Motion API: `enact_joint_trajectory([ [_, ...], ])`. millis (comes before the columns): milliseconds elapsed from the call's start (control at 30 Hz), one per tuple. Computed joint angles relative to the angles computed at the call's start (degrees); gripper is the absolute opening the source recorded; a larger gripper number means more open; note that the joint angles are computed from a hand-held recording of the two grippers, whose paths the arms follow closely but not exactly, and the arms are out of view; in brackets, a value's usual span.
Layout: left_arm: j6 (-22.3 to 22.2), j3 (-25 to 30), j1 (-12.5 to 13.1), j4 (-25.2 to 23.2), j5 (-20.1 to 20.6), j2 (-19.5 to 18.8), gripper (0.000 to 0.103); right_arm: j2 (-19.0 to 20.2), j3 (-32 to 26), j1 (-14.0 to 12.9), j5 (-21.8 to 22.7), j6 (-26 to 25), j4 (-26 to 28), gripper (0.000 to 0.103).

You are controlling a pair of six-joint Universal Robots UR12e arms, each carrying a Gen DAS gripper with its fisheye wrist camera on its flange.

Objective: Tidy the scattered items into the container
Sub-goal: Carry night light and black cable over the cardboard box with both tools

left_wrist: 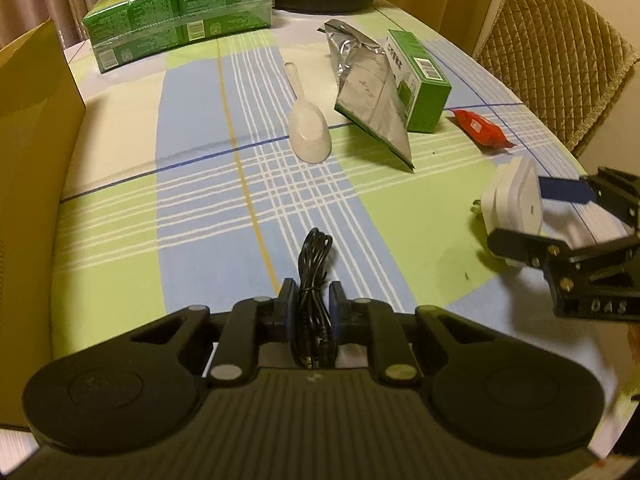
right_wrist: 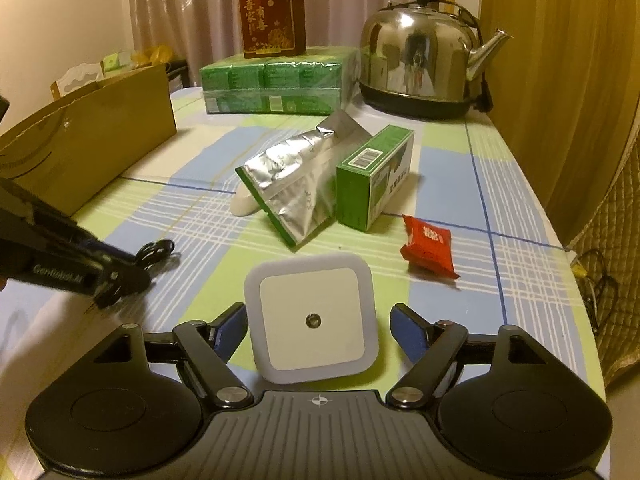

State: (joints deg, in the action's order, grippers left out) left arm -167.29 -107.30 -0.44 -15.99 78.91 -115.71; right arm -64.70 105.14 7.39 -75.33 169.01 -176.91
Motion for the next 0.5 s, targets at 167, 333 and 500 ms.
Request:
enact_joint_trajectory([
  [167, 0.57, -1.09, 0.45, -0.13, -1.31, 0.79, 0.012, 0.05, -0.11, 0.11, -0.45, 0.02, 0.22, 0.076],
  [333, 0.47, -1.80, 0.73, -0.32, -1.61, 1.38, 0.012, 0.32, -0.48, 0.40, -1.08, 0.41, 0.75, 0.074],
  [500, 0.37, -2.64, 0.95, -0.39, -1.69, 2.09, 0.012, -0.22, -0.51, 0.82, -1.52, 0.86, 1.55, 0.063],
])
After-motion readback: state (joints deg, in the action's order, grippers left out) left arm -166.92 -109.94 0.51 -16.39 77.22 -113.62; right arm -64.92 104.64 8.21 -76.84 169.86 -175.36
